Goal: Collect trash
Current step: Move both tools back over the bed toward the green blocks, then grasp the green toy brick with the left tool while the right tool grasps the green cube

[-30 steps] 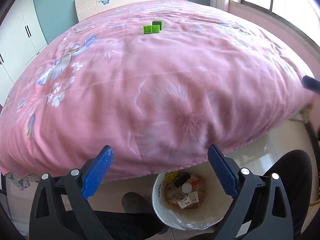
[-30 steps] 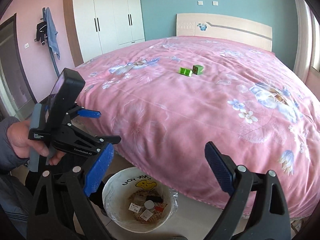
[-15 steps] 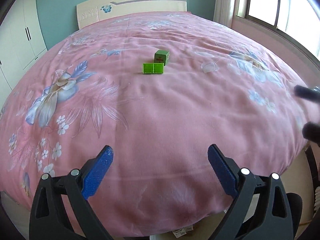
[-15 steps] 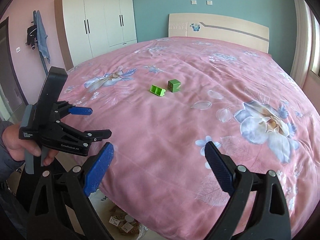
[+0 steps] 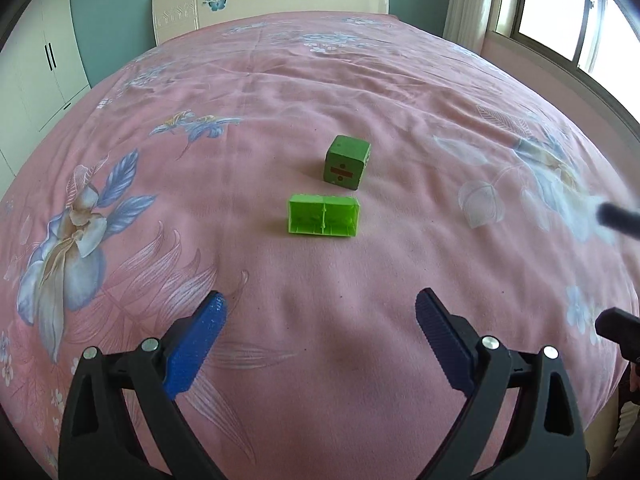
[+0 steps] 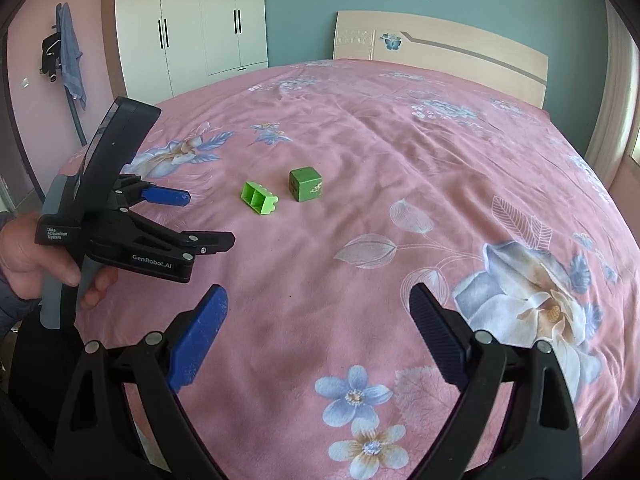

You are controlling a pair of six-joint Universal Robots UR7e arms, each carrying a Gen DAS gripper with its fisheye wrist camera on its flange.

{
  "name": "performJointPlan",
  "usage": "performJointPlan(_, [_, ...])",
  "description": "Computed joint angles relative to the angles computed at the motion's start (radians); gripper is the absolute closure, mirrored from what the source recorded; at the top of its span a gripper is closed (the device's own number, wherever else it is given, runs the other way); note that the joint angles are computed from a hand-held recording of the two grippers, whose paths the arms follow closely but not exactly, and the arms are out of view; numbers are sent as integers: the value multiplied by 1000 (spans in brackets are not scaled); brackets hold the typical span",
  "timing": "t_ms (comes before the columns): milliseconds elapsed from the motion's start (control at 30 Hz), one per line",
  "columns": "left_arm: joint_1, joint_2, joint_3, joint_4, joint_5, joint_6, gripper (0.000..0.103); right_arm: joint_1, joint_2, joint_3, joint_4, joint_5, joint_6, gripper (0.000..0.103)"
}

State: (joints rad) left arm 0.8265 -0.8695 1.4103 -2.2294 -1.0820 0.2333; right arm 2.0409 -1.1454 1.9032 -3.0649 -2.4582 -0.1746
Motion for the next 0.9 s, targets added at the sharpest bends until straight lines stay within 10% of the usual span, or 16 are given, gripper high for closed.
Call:
performJointPlan(467, [14, 128, -153, 35, 17, 21, 6, -142, 74, -207, 118, 134, -182, 13])
performJointPlan(900, [22, 177, -210, 64, 38, 29, 22, -207, 167, -401, 318, 277, -240, 36])
